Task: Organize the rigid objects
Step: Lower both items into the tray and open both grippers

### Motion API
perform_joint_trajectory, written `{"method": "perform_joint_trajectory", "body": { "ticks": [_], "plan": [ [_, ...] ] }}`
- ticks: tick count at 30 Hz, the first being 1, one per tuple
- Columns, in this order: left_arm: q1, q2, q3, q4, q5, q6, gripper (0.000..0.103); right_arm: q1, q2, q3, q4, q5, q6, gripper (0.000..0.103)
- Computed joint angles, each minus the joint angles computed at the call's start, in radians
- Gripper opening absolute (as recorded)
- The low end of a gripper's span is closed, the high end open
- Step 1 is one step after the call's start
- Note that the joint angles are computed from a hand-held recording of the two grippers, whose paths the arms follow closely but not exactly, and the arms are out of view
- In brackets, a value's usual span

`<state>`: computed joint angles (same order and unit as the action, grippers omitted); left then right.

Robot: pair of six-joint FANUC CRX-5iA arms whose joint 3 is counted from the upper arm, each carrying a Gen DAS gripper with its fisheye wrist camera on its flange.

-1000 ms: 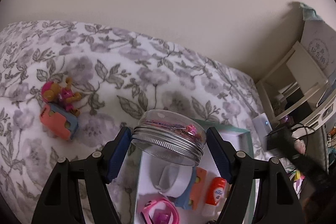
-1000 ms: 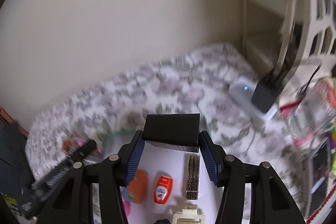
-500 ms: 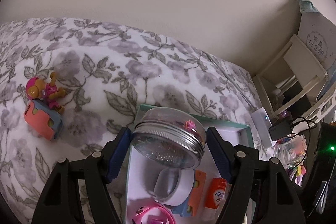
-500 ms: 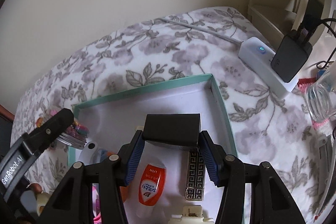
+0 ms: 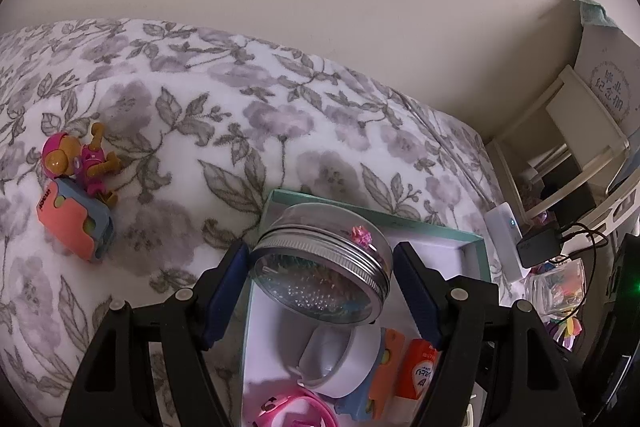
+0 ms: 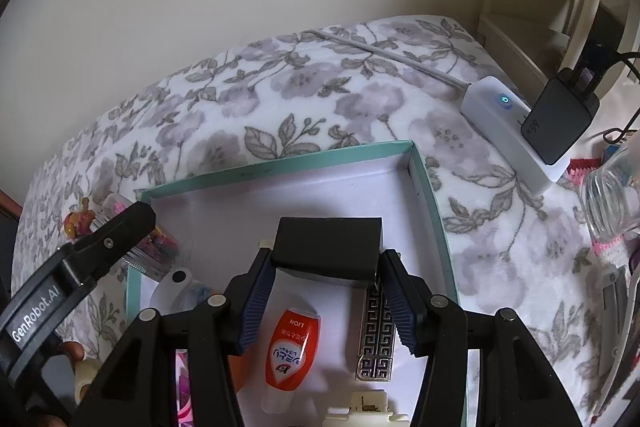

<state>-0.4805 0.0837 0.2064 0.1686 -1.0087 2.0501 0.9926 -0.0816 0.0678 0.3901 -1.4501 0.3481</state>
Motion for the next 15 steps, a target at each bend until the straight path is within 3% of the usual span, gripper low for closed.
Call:
{"method": "perform_joint_trajectory", "body": {
  "ticks": [15],
  "plan": [
    [0.01, 0.019, 0.025, 0.032, -0.053, -0.007, 0.075, 0.01, 0.01, 0.028, 0.032, -0.015, 0.019, 0.062]
  ]
}}
